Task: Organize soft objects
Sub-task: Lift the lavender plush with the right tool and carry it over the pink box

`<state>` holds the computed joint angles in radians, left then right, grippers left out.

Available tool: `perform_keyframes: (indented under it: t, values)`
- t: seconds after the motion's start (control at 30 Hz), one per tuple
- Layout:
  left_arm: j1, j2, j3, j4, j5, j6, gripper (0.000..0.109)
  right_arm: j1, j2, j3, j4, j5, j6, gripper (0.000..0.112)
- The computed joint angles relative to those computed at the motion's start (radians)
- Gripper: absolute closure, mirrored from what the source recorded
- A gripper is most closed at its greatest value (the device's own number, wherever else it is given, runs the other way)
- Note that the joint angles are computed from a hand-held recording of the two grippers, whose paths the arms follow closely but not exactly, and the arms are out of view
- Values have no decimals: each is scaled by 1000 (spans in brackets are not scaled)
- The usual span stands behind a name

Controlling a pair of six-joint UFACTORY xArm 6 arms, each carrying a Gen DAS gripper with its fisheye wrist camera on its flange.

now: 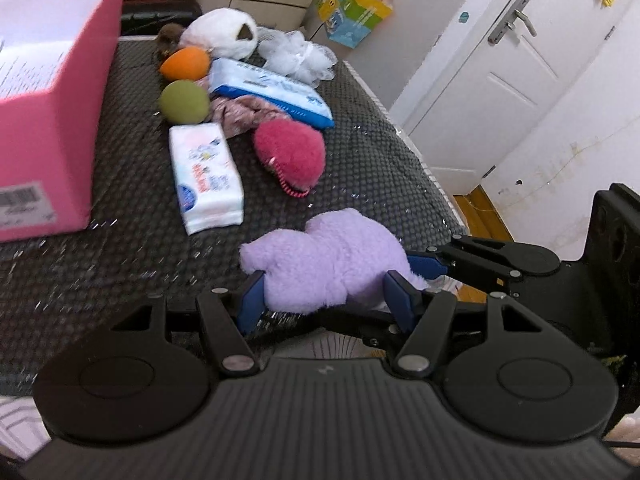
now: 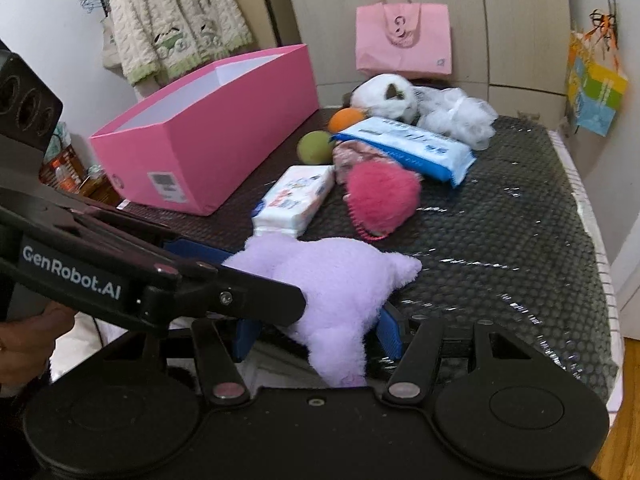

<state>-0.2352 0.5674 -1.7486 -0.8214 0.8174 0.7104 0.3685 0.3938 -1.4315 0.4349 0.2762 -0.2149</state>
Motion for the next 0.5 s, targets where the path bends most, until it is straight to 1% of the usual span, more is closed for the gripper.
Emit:
perform_keyframes:
  t: [0.13,0.27,0.37,0.5]
  values:
    - [26,-24,23,11,20,-11,46,17,3,-20,-24,23,5,48]
    - [54,-58,57,33,31,-31,46,41,20,-55,-13,44,-10,48]
    - [76,-92,91,55,36,-52,46,57,37,-98,15,85,-35,47]
    - [117,-133,117,78,57,-76,46,81,68,-173,18,135,-58,48]
